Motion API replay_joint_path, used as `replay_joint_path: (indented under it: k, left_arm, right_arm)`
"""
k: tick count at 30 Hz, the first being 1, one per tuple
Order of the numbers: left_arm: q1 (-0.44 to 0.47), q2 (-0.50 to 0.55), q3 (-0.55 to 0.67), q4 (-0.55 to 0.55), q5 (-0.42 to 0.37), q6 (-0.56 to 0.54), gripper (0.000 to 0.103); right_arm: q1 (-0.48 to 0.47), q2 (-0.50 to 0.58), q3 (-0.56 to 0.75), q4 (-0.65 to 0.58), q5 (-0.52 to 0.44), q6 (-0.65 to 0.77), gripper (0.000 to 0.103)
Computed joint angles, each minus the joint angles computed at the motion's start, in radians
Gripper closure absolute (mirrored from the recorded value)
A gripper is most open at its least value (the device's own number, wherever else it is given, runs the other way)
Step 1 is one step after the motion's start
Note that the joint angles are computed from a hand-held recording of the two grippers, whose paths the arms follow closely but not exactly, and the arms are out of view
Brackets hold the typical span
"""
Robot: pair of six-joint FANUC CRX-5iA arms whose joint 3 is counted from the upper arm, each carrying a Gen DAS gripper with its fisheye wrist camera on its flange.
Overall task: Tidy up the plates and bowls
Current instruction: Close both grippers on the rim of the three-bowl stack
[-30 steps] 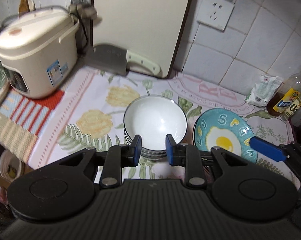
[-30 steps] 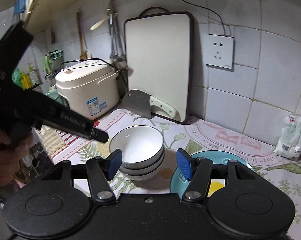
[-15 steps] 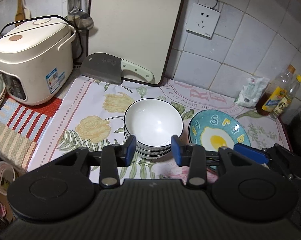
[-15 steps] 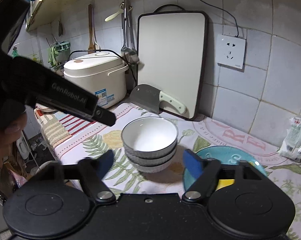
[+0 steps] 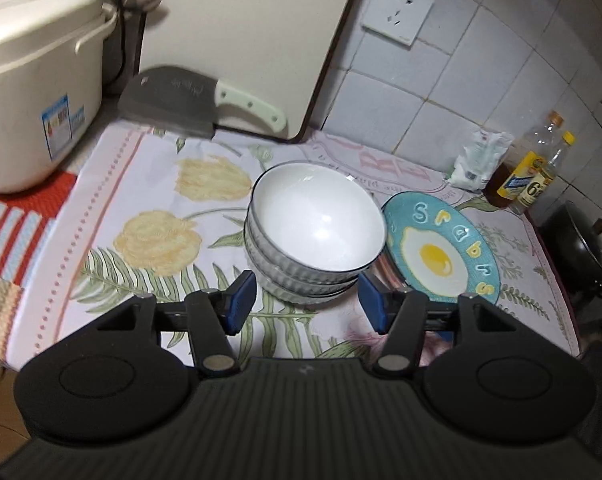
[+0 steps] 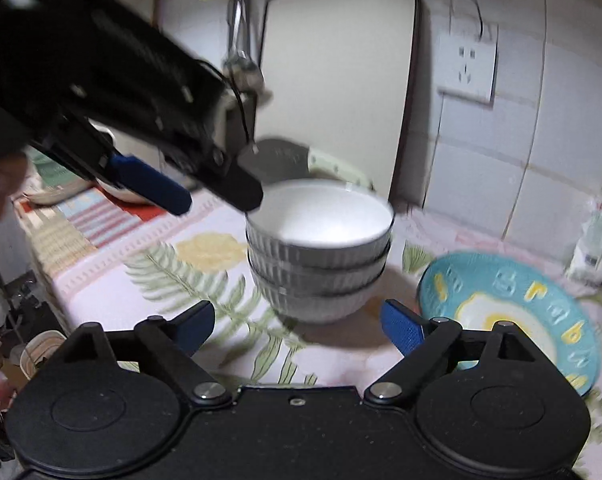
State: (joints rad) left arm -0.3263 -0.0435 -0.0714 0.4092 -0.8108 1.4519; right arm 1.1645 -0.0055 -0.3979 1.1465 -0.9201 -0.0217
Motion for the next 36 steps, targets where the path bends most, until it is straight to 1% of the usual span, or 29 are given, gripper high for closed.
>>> replay_joint_path:
  k: [2, 4, 7, 10, 13, 15, 16, 18, 20, 23, 26, 29, 32, 35, 36]
  left_arm:
    - [0.007, 0.013, -0.014, 0.042, -0.001, -0.038, 0.046]
    - [0.005, 0.021, -0.026, 0.06, 0.018, -0.066, 0.046]
    - [0.003, 0.037, -0.032, 0.082, 0.043, -0.069, 0.045]
    - [0.014, 0.061, -0.031, 0.124, 0.045, -0.06, 0.044]
    - [0.03, 0.101, 0.011, 0.121, 0.003, 0.005, 0.043]
    - [0.043, 0.151, 0.073, 0.106, -0.071, 0.045, 0.043]
    - [0.048, 0.171, 0.095, 0.108, -0.094, 0.045, 0.043]
    - [0.052, 0.191, 0.116, 0.101, -0.101, 0.027, 0.043]
    - [0.055, 0.213, 0.139, 0.098, -0.113, -0.003, 0.043]
    - [0.07, 0.247, 0.149, 0.163, -0.136, -0.062, 0.044]
    - [0.077, 0.274, 0.153, 0.207, -0.144, -0.087, 0.045]
    - [0.075, 0.29, 0.165, 0.203, -0.14, -0.105, 0.049]
    - [0.075, 0.308, 0.18, 0.213, -0.159, -0.138, 0.054]
    - [0.076, 0.322, 0.188, 0.212, -0.166, -0.136, 0.059]
    - [0.077, 0.325, 0.191, 0.206, -0.167, -0.132, 0.062]
  right_arm:
    - [-0.013, 0.027, 0.021, -0.045, 0.009, 0.015, 0.01]
    - [-0.028, 0.046, 0.026, -0.049, 0.022, -0.015, 0.01]
    - [-0.05, 0.064, 0.034, -0.06, 0.044, -0.041, 0.01]
    - [-0.062, 0.08, 0.058, -0.099, 0.052, -0.004, 0.01]
    - [-0.069, 0.103, 0.088, -0.121, 0.038, 0.015, 0.01]
    - [-0.075, 0.116, 0.108, -0.141, 0.036, 0.02, 0.01]
    - [-0.082, 0.125, 0.118, -0.159, 0.044, 0.023, 0.01]
    - [-0.095, 0.132, 0.129, -0.187, 0.07, 0.025, 0.01]
    - [-0.103, 0.143, 0.129, -0.172, 0.067, -0.009, 0.01]
    - [-0.115, 0.146, 0.121, -0.139, 0.073, -0.068, 0.01]
    - [-0.125, 0.155, 0.124, -0.123, 0.086, -0.075, 0.01]
    - [-0.124, 0.184, 0.151, -0.121, 0.057, -0.068, 0.01]
    - [-0.13, 0.197, 0.159, -0.103, 0.054, -0.088, 0.009]
    - [-0.129, 0.211, 0.171, -0.097, 0.038, -0.096, 0.008]
    - [-0.128, 0.211, 0.168, -0.089, 0.036, -0.103, 0.008]
